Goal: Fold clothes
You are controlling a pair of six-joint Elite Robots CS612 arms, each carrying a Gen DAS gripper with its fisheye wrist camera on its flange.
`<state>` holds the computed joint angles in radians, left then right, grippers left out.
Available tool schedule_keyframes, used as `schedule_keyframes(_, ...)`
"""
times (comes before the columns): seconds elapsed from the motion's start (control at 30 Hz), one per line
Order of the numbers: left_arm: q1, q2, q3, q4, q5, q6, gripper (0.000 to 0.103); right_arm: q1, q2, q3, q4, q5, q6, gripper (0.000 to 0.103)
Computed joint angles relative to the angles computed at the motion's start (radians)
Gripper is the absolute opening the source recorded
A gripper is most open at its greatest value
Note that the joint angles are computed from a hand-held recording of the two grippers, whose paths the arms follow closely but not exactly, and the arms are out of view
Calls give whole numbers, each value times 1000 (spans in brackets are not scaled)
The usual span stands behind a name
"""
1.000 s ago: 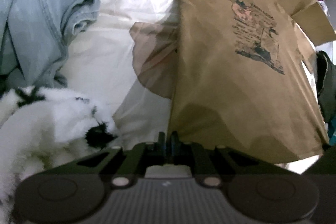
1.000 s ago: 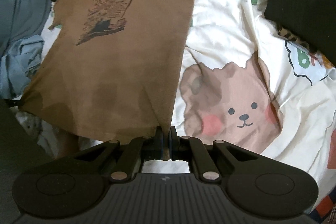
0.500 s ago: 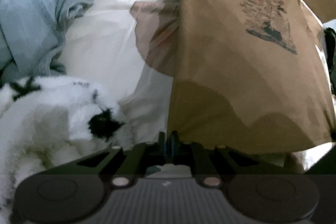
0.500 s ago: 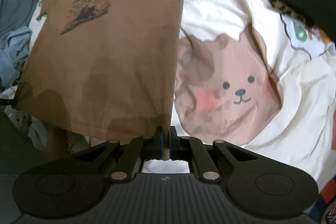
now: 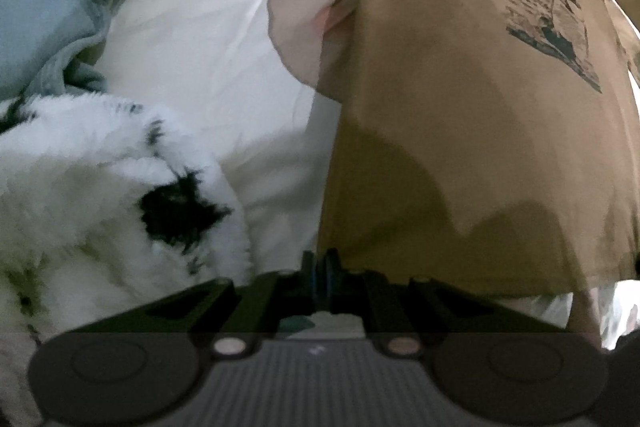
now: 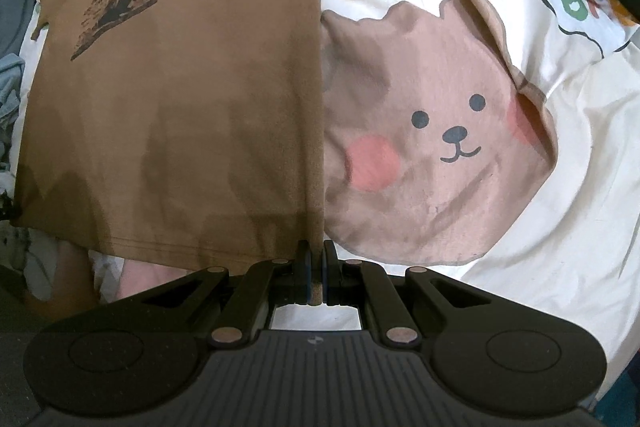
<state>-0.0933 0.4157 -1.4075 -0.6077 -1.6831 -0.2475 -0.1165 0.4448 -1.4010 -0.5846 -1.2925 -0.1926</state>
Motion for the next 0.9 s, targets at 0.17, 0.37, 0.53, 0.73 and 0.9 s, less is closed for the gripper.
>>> schedule_keyframes(0.17, -1, 19, -8, -3, 14, -14, 5, 7, 18, -3, -15, -23, 12, 2)
schedule_keyframes(0.37, 3, 35, -8, -15, 21, -50, 5, 21, 39, -8, -36, -57, 65, 2)
schedule_keyframes(0.53, -4, 38, -5, -23, 54, -41, 8, 33, 45, 2, -54, -84, 100, 3)
schedule_keyframes(0.73, -18, 24, -1, -3, 119, -4, 22, 44, 26, 24, -49, -105, 103, 6)
schedule_keyframes(0.9, -21, 4, 4, -7, 153, 48, 25, 51, 6, 28, -45, -119, 62, 12)
